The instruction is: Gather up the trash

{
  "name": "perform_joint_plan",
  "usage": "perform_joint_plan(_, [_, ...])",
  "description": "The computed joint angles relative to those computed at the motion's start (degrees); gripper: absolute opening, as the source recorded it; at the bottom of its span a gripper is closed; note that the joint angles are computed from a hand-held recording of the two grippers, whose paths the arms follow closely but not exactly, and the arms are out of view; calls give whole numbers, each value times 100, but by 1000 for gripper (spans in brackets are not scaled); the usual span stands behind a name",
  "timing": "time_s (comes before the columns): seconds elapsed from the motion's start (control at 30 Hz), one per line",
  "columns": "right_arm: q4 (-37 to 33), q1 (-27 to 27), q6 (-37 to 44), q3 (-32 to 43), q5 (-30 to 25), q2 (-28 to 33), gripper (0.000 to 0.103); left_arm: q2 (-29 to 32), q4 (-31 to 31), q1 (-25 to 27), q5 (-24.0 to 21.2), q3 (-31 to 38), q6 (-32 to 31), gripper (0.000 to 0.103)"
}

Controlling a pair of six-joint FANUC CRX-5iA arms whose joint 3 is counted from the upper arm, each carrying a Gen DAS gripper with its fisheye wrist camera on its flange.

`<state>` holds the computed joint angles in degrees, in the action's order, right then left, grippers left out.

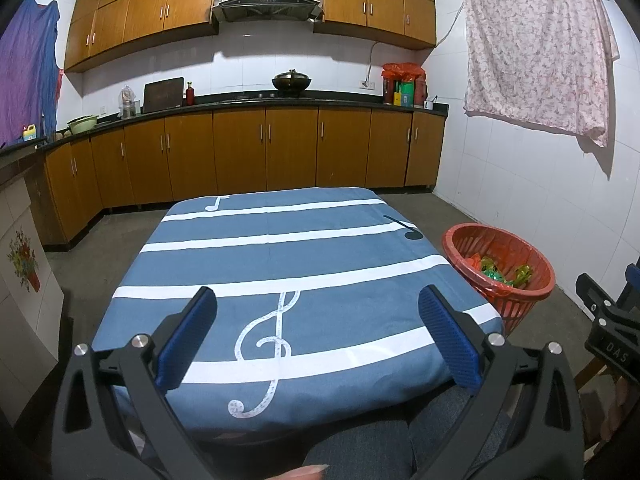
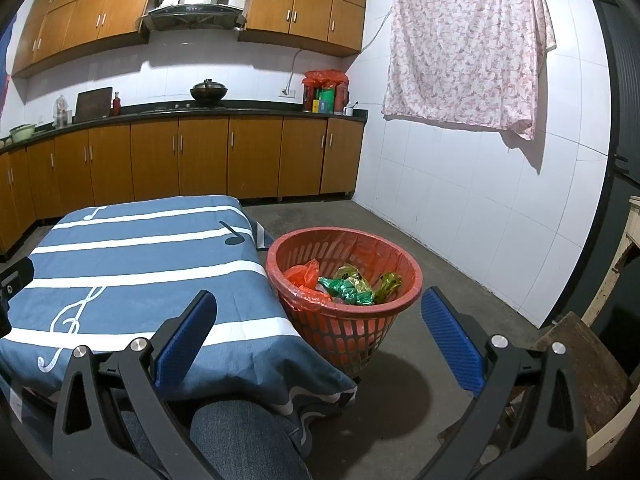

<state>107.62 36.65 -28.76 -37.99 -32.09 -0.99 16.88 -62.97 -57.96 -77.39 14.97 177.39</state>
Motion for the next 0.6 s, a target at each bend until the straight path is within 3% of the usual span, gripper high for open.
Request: perform_joint_plan(0.6, [-15,-27,28,1,38,-15,101,-3,28,7,12,-27,3,99])
